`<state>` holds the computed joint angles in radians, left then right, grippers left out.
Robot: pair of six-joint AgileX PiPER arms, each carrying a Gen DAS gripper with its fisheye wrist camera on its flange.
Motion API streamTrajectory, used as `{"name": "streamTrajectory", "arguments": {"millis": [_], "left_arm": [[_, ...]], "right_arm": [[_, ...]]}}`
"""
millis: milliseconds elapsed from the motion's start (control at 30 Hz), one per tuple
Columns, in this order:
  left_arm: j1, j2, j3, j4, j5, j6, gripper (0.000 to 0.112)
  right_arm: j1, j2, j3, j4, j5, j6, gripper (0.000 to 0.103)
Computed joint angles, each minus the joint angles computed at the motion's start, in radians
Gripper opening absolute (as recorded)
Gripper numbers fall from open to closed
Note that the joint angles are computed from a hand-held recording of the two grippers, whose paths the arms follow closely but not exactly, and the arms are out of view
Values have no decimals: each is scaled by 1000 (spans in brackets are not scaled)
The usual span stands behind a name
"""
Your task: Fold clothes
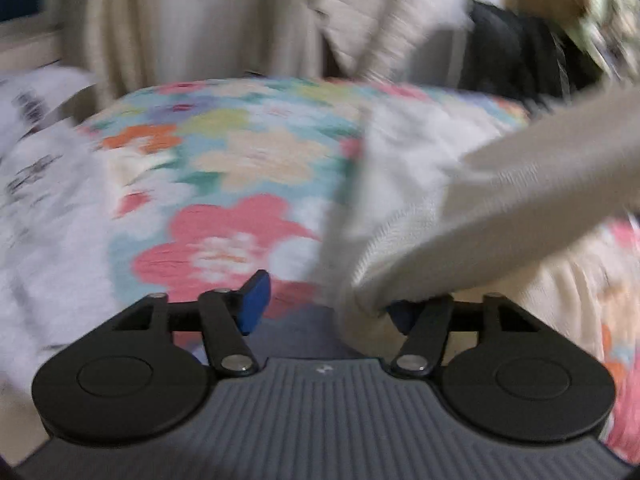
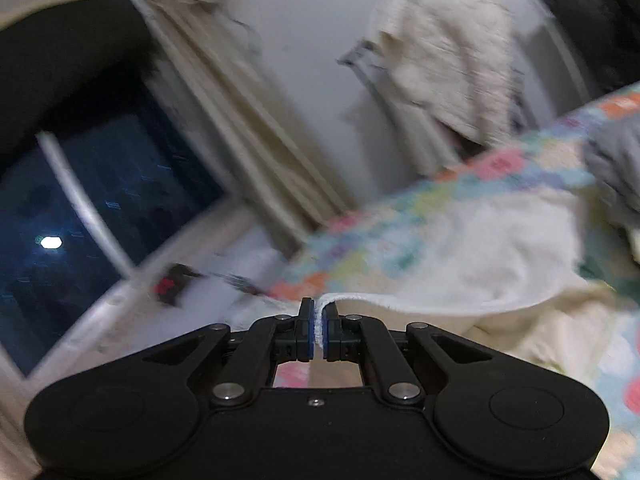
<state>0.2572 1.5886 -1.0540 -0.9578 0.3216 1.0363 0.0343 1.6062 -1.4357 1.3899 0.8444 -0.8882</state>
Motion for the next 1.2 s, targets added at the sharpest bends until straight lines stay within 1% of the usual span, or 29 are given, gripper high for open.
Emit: {"name": "streamTrajectory", "arguments": {"millis": [67, 100, 133, 233, 300, 333, 367, 400, 433, 533, 567, 600, 633, 700, 767, 800, 900, 933, 967, 1000, 1033, 1067, 1100, 1133, 1167, 1200], "left_arm": [[19, -6, 18, 29, -18, -13, 54], [18, -4, 25, 60, -28, -36, 54], [12, 1, 31, 100, -39, -73, 54], [-24, 10, 47, 253, -88, -219, 55], [-29, 19, 42, 306, -88, -271, 56], [-21, 23, 34, 308, -72, -273, 58], [-7, 28, 14, 328, -24, -292, 61], [7, 36, -15, 358, 39, -322, 63], [21, 45, -45, 379, 103, -344, 64], [83, 59, -153, 382, 322, -340, 64], [102, 55, -176, 376, 369, -327, 64], [118, 45, -190, 365, 397, -306, 65], [135, 31, -199, 356, 415, -288, 65], [153, -1, -196, 349, 416, -282, 65], [155, -30, -178, 350, 382, -296, 66], [146, -47, -163, 350, 356, -302, 66], [94, -99, -108, 336, 248, -301, 65], [75, -112, -95, 316, 224, -281, 66], [57, -118, -93, 289, 225, -252, 69], [40, -113, -102, 265, 249, -229, 70], [18, -102, -114, 243, 282, -211, 71], [-9, -86, -126, 220, 315, -195, 71], [-36, -68, -141, 198, 347, -179, 71], [-69, -48, -155, 184, 365, -163, 71], [-107, -26, -171, 177, 372, -146, 71], [-144, -2, -189, 171, 380, -129, 71]], "right_arm": [[-5, -37, 58, 46, 68, -119, 6], [-1, -55, 105, 38, 86, -154, 6], [7, -62, 143, 11, 88, -151, 6], [20, -62, 289, -63, 20, -145, 6], [20, -35, 338, -160, -31, -86, 6], [20, -20, 338, -231, -34, -47, 6], [30, -14, 336, -315, -50, -8, 6], [41, -10, 329, -390, -59, 34, 6], [45, -5, 318, -445, -51, 76, 6], [38, -5, 303, -499, -42, 136, 12], [31, 1, 287, -502, -35, 151, 14], [21, 16, 263, -496, -24, 163, 21], [10, 28, 241, -483, -11, 173, 34], [-7, 51, 207, -437, 16, 192, 46], [-17, 73, 189, -390, 35, 189, 46], [-15, 85, 183, -377, 34, 185, 49], [10, 144, 115, -407, -2, 220, 51], [16, 168, 88, -420, -19, 238, 52], [17, 194, 60, -430, -39, 264, 53], [15, 223, 31, -436, -54, 295, 53], [9, 255, -4, -443, -50, 333, 53], [-1, 293, -46, -445, -19, 372, 53], [-9, 322, -79, -443, 20, 395, 53], [-5, 340, -112, -475, 57, 425, 45], [13, 341, -133, -537, 65, 456, 30], [36, 331, -139, -597, 49, 478, 4]]}}
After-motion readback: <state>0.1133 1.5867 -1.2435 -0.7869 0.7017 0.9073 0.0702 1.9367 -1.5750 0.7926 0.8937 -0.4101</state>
